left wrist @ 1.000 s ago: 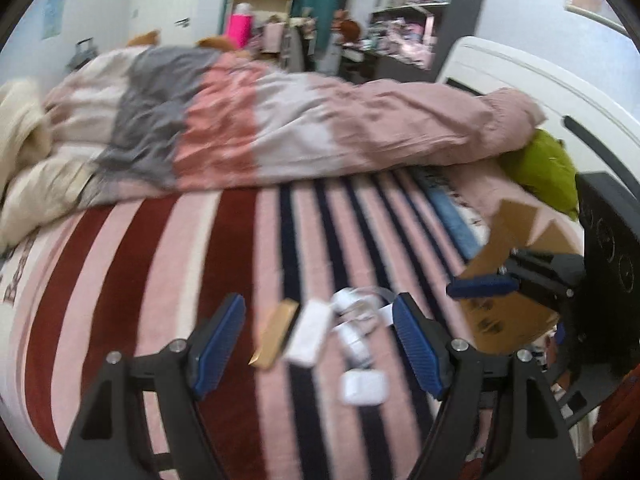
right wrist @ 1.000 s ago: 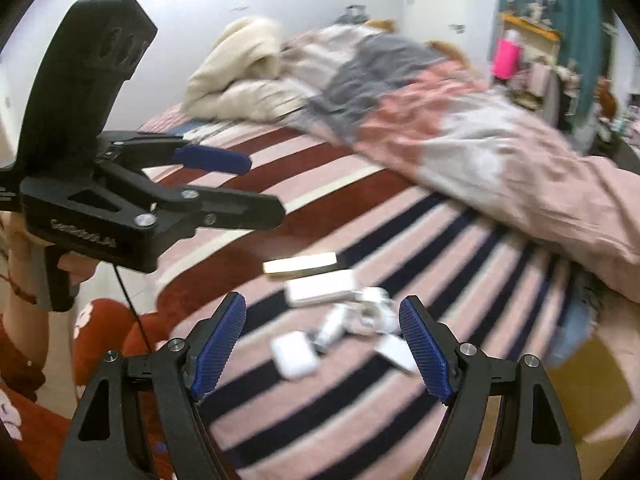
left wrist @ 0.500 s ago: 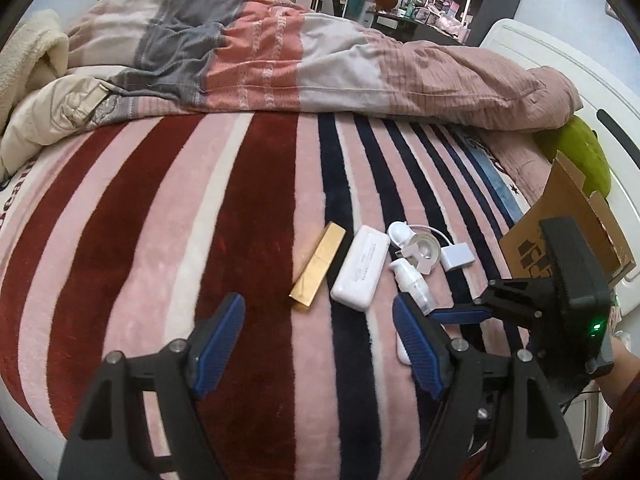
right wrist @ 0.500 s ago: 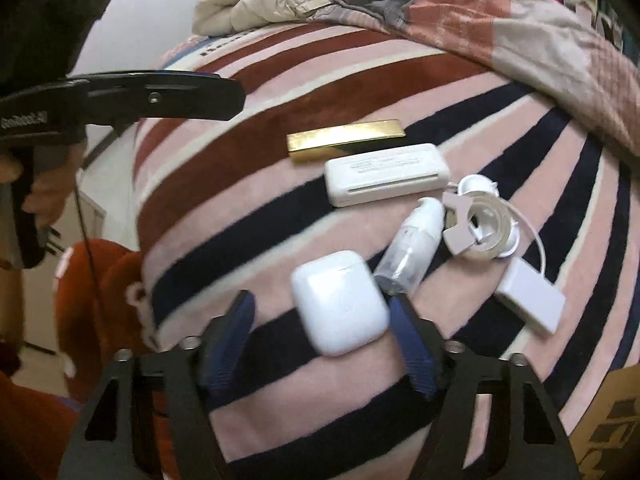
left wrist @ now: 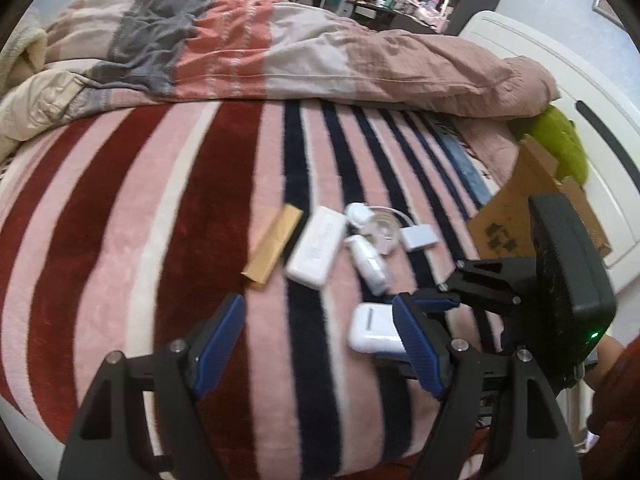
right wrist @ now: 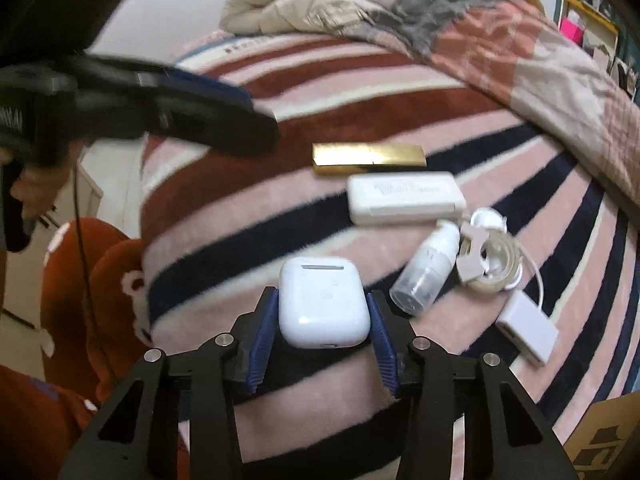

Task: Organize rigid objects
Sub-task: 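Return the right gripper to the bed and grasp the white earbud case, then carry the earbud case into the cardboard box and release it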

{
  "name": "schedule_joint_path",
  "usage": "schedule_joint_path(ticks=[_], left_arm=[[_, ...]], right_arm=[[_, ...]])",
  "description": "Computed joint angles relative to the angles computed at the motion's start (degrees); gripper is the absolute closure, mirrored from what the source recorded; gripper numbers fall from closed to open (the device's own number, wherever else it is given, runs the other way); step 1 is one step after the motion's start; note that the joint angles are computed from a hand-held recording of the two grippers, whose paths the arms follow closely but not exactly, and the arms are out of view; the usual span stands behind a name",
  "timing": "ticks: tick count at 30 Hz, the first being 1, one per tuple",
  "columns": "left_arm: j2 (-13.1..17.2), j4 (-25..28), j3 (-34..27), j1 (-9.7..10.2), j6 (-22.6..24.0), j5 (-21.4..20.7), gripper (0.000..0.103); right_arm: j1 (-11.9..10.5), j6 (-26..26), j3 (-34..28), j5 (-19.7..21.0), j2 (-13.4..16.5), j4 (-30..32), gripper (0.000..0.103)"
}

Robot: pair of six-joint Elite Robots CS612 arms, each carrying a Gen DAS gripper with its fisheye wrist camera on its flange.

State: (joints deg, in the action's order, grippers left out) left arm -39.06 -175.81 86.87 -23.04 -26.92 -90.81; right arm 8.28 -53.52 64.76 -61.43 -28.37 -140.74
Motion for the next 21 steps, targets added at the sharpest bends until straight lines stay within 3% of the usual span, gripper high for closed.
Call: schedule_joint_path(ticks=[2, 4, 7, 10, 14, 15, 16, 18, 21], left_arm=[[0.1, -0.6, -0.1, 0.06, 0.0, -1.7, 0.03], [-0.1, 0.2, -0.1, -0.21, -0.5, -0.4, 0.03], [-0.5, 1.1, 0.5, -0.64, -0.6, 2.6, 0.03], [-0.6, 1.4, 1.1, -0.43, -1.1, 2.3, 0.03], [-0.9, 2.3, 1.8, -0.53, -1.1, 2.9, 0.03], [-1.0, 2.3, 1.8, -0.52, -1.3, 2.8, 0.03], [-1.0, 2.0, 1.9, -0.48, -1.3, 2.3, 0.03], [-1.1, 1.1, 2.0, -0.33, -1.1, 0.7, 0.03], [-1.2, -0.3, 1.5, -0.12, -0.5, -2.3, 0.03]], right_arm=[[-0.3, -0.1, 1.0, 1.9, -0.7, -1.8, 0.063], [-0.2, -0.9, 2.3, 2.1, -1.6, -4.0, 0.063], [0.3, -1.7, 1.4, -1.5, -1.4, -0.1, 0.063], [0.1, 0.3, -0.5, -3.3, -0.1, 4.0, 0.062], [-0.6, -0.5, -0.1, 0.0, -0.1, 5.5, 0.055], [-0.5, -0.5, -0.2, 0.3, 0.1, 5.4, 0.056], [-0.4, -0.4, -0.1, -0.2, 0.1, 4.8, 0.064], [-0.3, -0.4, 0.7, -0.3, -0.2, 2.3, 0.064], [-0.6, -0.6, 2.5, 2.7, -1.5, -0.8, 0.064]])
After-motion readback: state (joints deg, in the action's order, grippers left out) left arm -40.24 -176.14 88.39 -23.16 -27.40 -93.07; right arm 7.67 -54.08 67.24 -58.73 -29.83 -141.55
